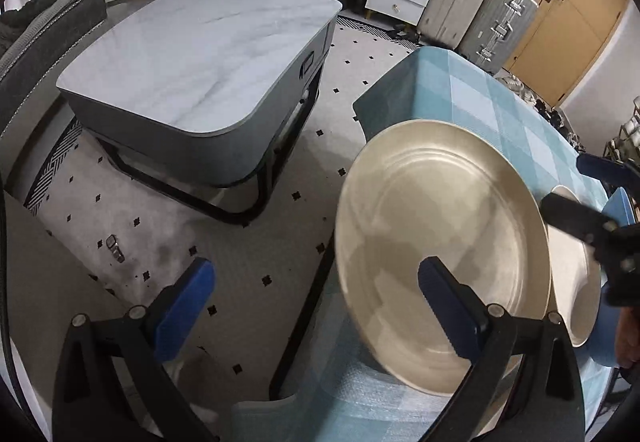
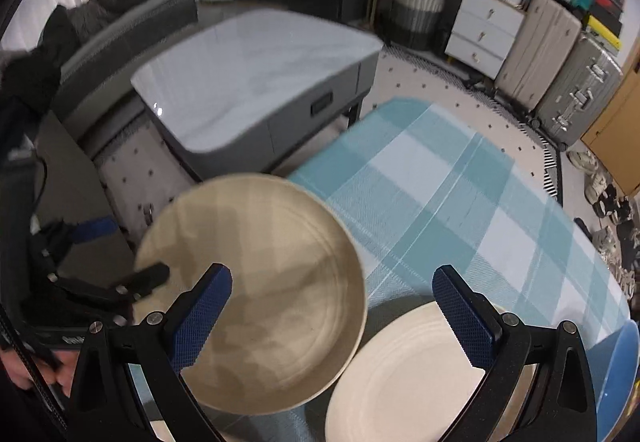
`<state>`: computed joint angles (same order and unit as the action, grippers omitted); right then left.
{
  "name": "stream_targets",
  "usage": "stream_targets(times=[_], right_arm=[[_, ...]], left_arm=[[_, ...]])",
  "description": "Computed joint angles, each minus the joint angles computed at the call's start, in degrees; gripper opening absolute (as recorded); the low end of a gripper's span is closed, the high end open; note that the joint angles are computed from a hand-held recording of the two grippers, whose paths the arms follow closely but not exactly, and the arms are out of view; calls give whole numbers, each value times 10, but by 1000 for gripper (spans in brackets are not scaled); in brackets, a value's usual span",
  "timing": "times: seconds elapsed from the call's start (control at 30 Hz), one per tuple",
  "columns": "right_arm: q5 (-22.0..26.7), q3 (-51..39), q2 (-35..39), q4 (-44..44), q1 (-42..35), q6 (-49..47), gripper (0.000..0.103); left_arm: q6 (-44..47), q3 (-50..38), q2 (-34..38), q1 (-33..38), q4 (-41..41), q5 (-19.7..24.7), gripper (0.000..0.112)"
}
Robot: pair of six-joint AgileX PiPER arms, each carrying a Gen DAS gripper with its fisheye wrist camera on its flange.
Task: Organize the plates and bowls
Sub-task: 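Tilt the left tool down to the nearest cream plate rim while the right tool reaches another plate, then close the left gripper on the cream plate rim while the right gripper grips another plate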
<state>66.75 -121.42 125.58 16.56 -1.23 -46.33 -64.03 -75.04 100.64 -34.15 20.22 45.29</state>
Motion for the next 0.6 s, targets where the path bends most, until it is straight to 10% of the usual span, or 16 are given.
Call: stream_targets(times=[0.4,0.6], right_arm=[[4,-18,48,-33,8,-15,76],[23,-28,57,-38,10,-7,62]], left_arm=[[115,59,-24,40,-107,-113,88],[165,73,-28,54,-157,-135,56]])
